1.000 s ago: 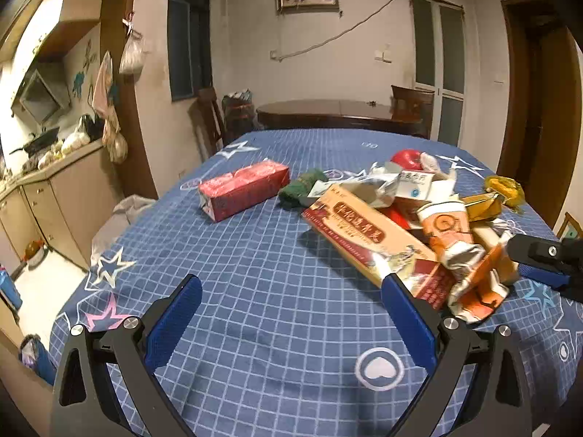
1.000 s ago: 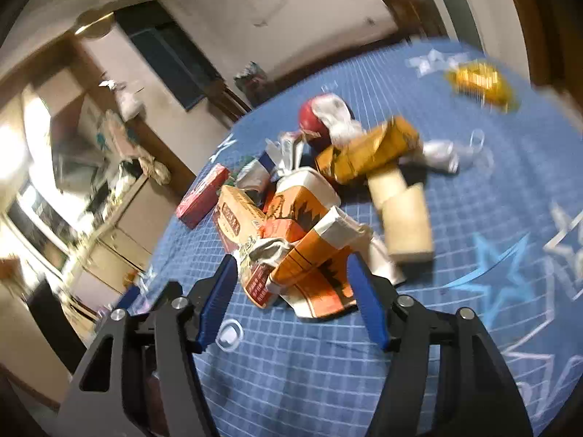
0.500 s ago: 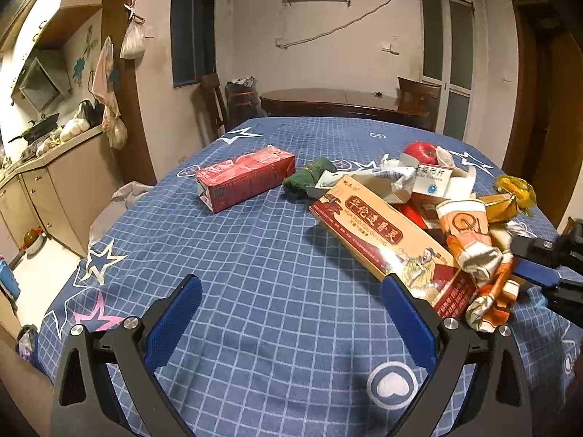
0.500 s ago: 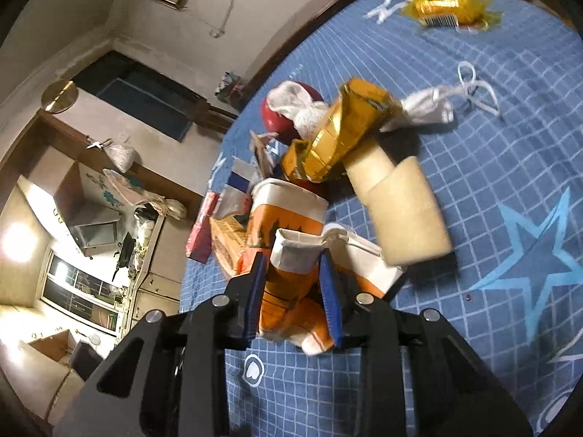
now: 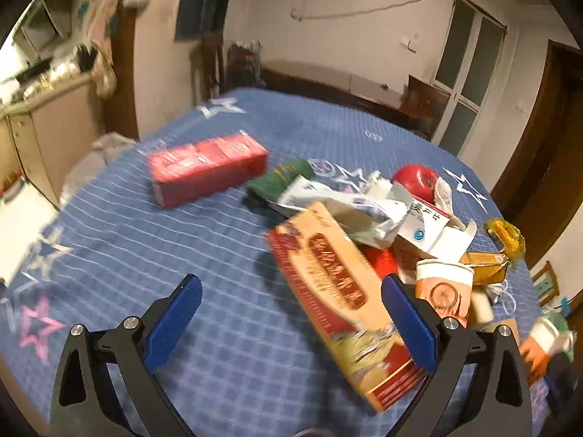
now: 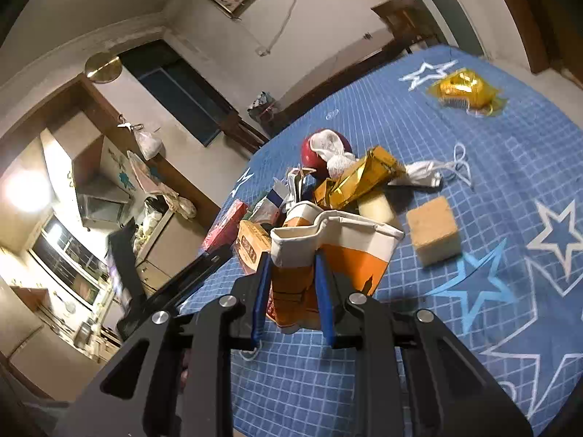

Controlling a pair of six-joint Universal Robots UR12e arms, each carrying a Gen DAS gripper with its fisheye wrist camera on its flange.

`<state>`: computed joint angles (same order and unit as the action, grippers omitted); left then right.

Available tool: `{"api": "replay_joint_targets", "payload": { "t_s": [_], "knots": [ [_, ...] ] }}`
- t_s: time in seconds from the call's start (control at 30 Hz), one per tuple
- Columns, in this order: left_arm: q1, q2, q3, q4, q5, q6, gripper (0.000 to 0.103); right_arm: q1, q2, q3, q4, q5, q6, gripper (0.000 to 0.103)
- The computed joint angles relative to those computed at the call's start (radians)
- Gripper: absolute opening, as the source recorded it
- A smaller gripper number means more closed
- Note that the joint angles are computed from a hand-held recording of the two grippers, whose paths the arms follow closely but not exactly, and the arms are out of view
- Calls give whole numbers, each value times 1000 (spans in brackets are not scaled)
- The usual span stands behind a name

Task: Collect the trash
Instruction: 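Grasp the red-and-gold medicine box with the left tool while the right tool grasps an orange paper cup, then carry both items to the green bin and open both tools to drop them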

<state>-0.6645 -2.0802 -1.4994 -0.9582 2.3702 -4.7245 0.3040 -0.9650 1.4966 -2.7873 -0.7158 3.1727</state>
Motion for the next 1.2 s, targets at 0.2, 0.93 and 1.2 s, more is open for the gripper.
{"api": "replay_joint_targets", "payload": {
  "t_s": [0.2, 0.93, 1.2],
  "knots": [
    [43, -16, -6, 97, -90, 21, 98, 7, 2, -8, -3, -24, -44, 22],
    [-21, -25, 132, -391, 38, -161, 70, 24, -12, 8, -57, -49, -123, 22],
    [-61, -60, 240, -616, 125, -257, 70, 23, -33, 42, -146, -84, -126, 22]
  ]
}}
